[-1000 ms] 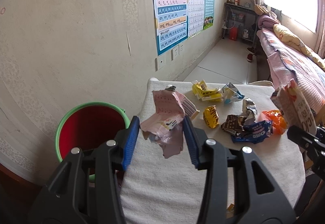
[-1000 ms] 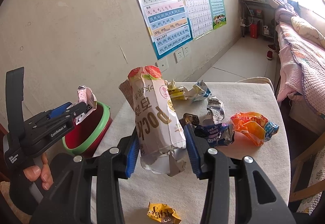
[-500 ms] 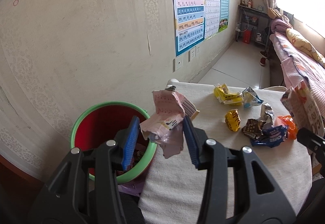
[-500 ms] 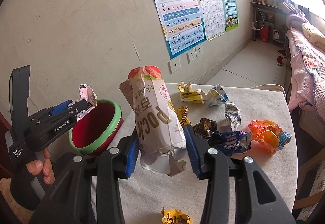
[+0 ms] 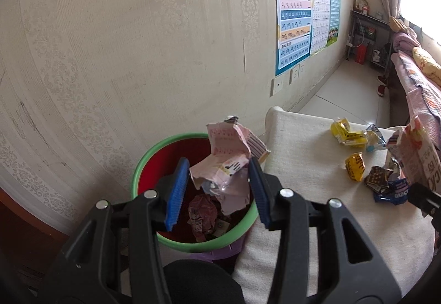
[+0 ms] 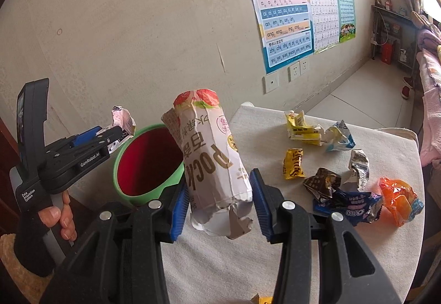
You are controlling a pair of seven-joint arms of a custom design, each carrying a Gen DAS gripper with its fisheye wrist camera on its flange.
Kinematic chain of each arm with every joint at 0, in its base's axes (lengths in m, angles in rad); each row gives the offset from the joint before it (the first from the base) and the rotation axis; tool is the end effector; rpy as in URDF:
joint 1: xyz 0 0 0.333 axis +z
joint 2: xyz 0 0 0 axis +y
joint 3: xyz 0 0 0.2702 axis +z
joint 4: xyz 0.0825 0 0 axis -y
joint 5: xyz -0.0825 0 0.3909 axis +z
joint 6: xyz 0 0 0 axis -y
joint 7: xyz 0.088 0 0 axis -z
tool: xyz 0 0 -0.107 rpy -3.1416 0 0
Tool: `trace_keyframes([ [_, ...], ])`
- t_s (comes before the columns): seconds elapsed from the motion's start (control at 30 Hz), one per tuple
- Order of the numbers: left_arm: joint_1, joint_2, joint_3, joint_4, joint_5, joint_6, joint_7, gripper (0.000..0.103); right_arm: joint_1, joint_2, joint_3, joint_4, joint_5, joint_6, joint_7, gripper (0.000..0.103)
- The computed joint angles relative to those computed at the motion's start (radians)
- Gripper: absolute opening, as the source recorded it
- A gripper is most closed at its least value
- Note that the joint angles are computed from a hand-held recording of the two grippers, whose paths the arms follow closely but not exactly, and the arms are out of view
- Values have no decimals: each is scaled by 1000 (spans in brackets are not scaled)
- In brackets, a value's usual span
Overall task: Collect trash
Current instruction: 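Open both tools over red bin to drop the wrappers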
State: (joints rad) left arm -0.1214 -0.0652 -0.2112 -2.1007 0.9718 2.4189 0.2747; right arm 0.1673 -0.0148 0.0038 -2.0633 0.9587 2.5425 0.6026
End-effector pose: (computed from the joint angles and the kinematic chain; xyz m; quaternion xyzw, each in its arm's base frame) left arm 0.5433 -0.1848 0.4413 -0.7405 0.5320 -0.1766 0.3707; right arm 0.5825 0.0904 0.4408 -0.7750 0.4828 -0.0707 0.4016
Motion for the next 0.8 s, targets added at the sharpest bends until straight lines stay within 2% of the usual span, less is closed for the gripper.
trace_keyframes([
  [0.3,79,-59,28,-73,-41,20,31,43,32,110,61,129,-83,-77,80,42],
  [0.5,125,-40,55,-89,-120,87,71,43,37,275,112,316,-198,-151,217,41],
  [0.67,138,-12,57,-80,-132,92,97,43,22,383,152,438,-272,-192,314,42],
  [0.8,139,15,68,-63,-140,96,110,43,9,416,178,480,-294,-191,339,42],
])
